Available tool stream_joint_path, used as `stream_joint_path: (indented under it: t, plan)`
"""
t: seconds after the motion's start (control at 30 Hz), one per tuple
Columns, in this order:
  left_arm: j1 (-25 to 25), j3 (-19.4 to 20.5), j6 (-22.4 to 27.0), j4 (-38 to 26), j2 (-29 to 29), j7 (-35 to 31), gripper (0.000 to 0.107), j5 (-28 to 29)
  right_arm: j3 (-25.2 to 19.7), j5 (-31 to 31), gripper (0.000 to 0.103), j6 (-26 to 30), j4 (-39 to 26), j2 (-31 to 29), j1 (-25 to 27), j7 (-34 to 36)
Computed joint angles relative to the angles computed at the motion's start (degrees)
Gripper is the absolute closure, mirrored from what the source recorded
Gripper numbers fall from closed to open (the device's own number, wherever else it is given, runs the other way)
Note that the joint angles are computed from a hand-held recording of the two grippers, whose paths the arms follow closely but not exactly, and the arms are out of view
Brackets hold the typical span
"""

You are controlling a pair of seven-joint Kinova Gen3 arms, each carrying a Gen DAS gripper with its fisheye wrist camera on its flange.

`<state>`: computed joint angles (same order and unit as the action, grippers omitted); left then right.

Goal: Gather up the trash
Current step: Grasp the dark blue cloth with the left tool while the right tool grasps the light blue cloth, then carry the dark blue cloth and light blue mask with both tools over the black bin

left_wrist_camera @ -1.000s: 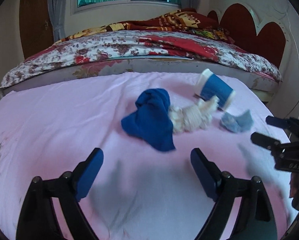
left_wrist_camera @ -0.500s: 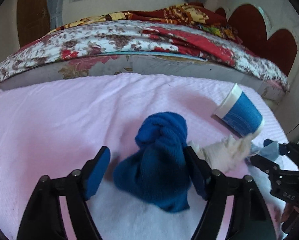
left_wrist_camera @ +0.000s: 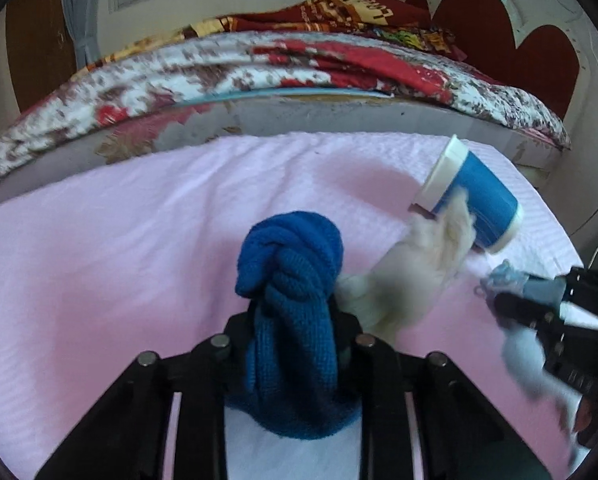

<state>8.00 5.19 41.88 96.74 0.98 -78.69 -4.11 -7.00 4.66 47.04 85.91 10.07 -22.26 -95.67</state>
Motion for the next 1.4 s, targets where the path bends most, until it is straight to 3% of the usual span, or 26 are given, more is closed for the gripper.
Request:
stream_joint_path:
  t: [0.1, 0.27, 0.73, 1.03, 1.4]
  plan:
    - [0.14, -1.45, -0.19, 2.36, -3.01, -0.55, 0.081, 0.73, -0.21, -1.05, 0.076, -1.05, 1.96, -1.98, 0.42, 0.02]
    - [-1.60, -0.10, 0.00, 6.27, -8.32, -0.81, 0.081, 1.11, -0.62, -2.77, 0.076, -3.05, 6.30, -7.03, 1.36, -0.35]
    - [-0.79, 8.96, 5.14, 9.11, -20.16, 7.04, 0.081, -3.23, -1.89, -6.13, 0.076, -1.93, 15.63, -23.61, 3.77, 0.54]
    - [-1.45, 17.80, 8.47, 7.64, -25.33, 12.78, 0.081, -5.84, -0.75, -8.37, 0.076, 3.04, 19.26, -37.48, 6.39, 2.29]
    - [-1.94, 24.35, 10.43, 5.29, -28.64, 17.26, 0.081, -4.76, 2.75, -10.40, 0.076, 10.28, 19.35, -47.26, 8.62, 5.39]
